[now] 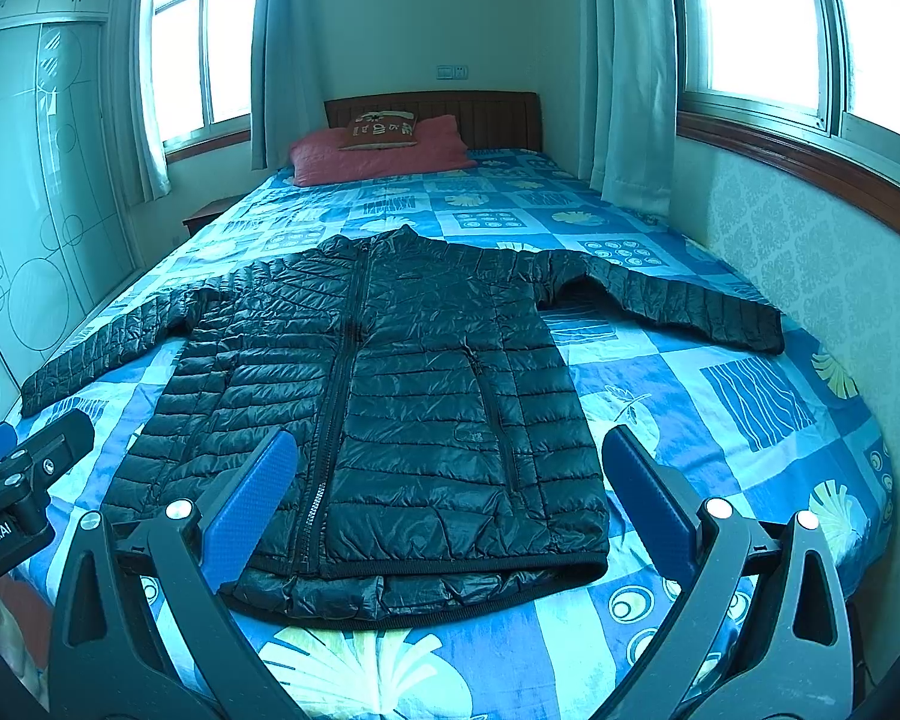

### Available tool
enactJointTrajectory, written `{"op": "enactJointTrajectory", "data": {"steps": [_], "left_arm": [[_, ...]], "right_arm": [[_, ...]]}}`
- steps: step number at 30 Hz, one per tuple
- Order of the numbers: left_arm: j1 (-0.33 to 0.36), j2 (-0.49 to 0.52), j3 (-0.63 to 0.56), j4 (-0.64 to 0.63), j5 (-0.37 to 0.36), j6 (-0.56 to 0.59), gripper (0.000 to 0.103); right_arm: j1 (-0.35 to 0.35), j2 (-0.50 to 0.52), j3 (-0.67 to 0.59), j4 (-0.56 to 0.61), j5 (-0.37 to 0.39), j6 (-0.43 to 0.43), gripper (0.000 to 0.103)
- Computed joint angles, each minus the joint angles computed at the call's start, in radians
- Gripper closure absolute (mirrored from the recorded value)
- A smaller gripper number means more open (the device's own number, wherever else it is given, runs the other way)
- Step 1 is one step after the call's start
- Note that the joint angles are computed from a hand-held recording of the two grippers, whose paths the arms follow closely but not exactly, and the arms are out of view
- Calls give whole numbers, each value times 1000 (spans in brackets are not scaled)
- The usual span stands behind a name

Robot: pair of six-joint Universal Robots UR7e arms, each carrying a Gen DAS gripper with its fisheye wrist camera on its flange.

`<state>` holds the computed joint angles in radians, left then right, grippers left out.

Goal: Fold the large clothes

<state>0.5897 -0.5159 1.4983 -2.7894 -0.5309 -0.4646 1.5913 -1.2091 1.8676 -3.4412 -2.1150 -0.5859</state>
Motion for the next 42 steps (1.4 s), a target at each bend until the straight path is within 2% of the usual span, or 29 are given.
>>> {"op": "enactJointTrajectory", "data": {"steps": [18, 24, 30, 38, 40, 41, 42], "left_arm": [[3, 0, 1, 4, -8, -5, 5], [38, 4, -15, 22, -43, -15, 5], [106, 12, -62, 73, 3, -50, 5], [270, 17, -157, 195, 87, -170, 5], [317, 28, -201, 261, 136, -221, 5], [341, 33, -222, 295, 151, -244, 5], [360, 34, -238, 323, 154, -263, 5]], "right_arm": [[-3, 8, 2, -1, 1, 2, 2], [-22, 26, -27, 59, 5, 35, 2], [-88, 50, -100, 139, 41, 107, 2], [-237, 88, -288, 283, 153, 291, 2], [-270, 113, -353, 293, 162, 315, 2], [-281, 122, -378, 302, 167, 328, 4], [-301, 135, -417, 314, 180, 345, 10]]}}
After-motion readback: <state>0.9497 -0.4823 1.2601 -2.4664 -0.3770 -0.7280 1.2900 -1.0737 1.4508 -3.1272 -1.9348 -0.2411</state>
